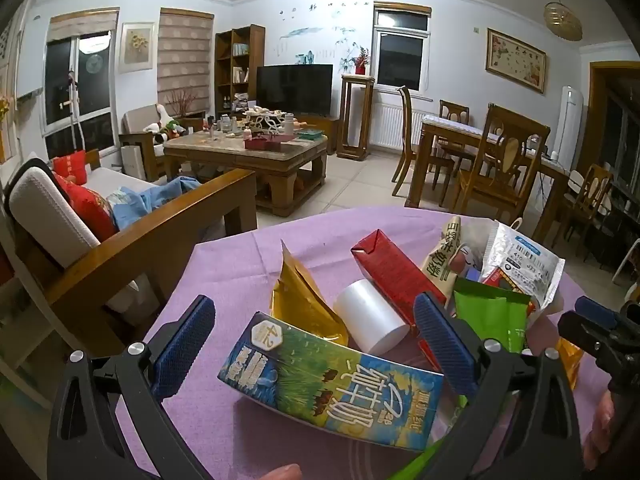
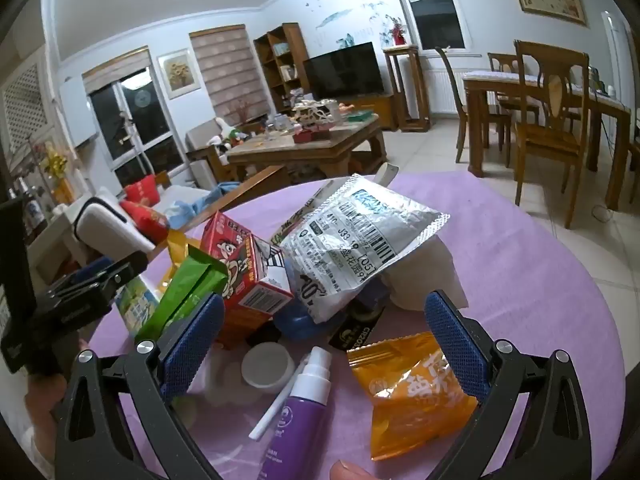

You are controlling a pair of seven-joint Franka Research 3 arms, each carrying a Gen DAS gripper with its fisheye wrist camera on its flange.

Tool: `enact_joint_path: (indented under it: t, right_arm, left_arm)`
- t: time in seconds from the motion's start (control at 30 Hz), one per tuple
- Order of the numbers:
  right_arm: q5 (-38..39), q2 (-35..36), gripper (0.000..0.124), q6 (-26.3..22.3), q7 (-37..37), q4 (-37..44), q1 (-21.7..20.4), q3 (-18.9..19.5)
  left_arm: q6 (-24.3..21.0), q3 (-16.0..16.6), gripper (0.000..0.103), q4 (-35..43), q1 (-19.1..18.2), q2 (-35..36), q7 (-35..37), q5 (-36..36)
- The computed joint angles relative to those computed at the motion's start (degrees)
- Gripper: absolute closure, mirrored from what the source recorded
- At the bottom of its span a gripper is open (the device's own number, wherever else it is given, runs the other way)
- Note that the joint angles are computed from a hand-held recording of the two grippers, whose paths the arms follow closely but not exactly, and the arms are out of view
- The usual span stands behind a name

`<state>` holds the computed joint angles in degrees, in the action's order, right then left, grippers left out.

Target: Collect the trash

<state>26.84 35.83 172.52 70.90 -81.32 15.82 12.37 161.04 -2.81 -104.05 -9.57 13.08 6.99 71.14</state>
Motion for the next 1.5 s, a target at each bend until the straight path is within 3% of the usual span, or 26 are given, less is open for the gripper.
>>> enact_joint_path:
  t: [1.03,1.33,1.37,1.5]
  right_arm:
    - [-0.6,-0.5,0.025,0.7,1.9,-0.8,0.4,-0.9]
    - [-1.0,-0.4,0.025,0.9,1.8,-0.8,0.2,-0.7]
    - [-1.0,-0.4,0.025,0.8,1.9,-0.8,0.2,-0.8]
    - [-1.1,-0.4,0.025,0.8,1.8,-0.8,0.1,-0.7]
  left_arm:
    - [1.0,0.3,0.004,-0.1,0.0,0.1,0.8,-2.5]
    - [-2.1,-0.2,0.004,0.3,-1.7,-0.2,-3.4,2.7]
    - [-4.9,-0.6,0.004,0.7,-2.4,0.1,-2.5,1.4]
    - [-2.9,-0.7,0.004,0.4,-1.8,0.8,-3.4,1.1]
